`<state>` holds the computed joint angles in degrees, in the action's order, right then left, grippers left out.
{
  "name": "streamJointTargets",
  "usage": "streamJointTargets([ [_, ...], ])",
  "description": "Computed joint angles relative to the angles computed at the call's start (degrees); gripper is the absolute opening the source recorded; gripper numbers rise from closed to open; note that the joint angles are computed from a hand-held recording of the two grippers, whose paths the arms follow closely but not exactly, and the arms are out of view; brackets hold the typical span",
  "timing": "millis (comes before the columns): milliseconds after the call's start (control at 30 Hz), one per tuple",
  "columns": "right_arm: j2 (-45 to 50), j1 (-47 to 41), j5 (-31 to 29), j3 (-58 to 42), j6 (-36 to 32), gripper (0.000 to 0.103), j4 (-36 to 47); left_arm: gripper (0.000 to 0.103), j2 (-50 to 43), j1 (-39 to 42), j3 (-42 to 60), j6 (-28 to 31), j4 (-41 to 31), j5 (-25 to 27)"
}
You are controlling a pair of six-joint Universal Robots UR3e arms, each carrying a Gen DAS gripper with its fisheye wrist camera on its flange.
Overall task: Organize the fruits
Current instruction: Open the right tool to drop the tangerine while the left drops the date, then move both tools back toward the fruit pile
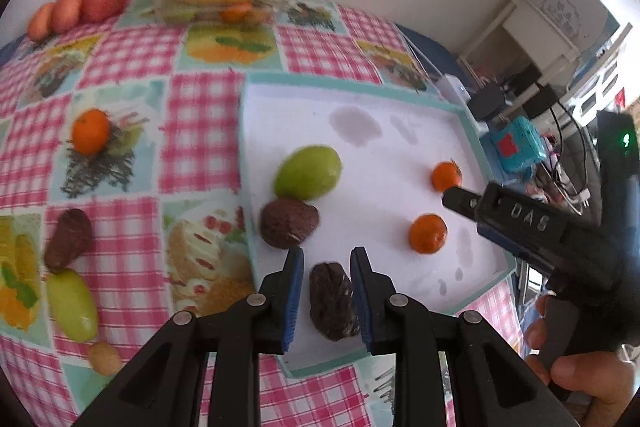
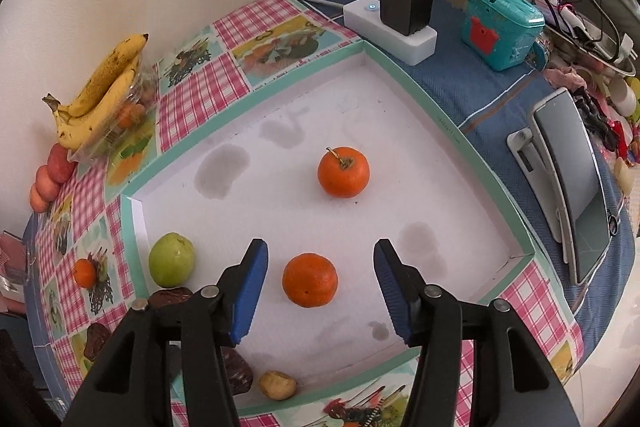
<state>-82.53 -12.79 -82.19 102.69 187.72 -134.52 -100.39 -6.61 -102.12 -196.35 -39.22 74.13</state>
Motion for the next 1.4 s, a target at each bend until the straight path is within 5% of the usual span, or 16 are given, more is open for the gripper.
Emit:
streamJointTargets([
  [133, 0.29, 0.32, -0.12, -0.20, -0.18, 0.066, 0.37, 0.037, 2.80, 2.10, -1.74, -2.08, -0.91, 3.27],
  [267, 0.46, 1.15, -0.50, -0.43, -0.57, 0.066, 0.54, 0.066, 5.72, 5.39, -4.02, -4.54, -3.33, 7.81],
  [567, 0.91, 4.56, -0.24, -1.09, -1.44, 0.079, -0.08, 0.092, 12.13, 12.22, -9.62, -6.51, -3.83, 13.80],
  [633, 1.33, 5.51, 0.42, -1.18, -1.65, 0.089, -0.40, 0.094, 13.58, 13.84, -10.77, -6.63, -3.41, 13.20],
  [1400, 2.02, 15.47, 2.17, -3.84, -2.09, 0.090, -3.26, 0.103, 29.76, 29.29, -18.76, 5.09, -6.29, 16.44],
])
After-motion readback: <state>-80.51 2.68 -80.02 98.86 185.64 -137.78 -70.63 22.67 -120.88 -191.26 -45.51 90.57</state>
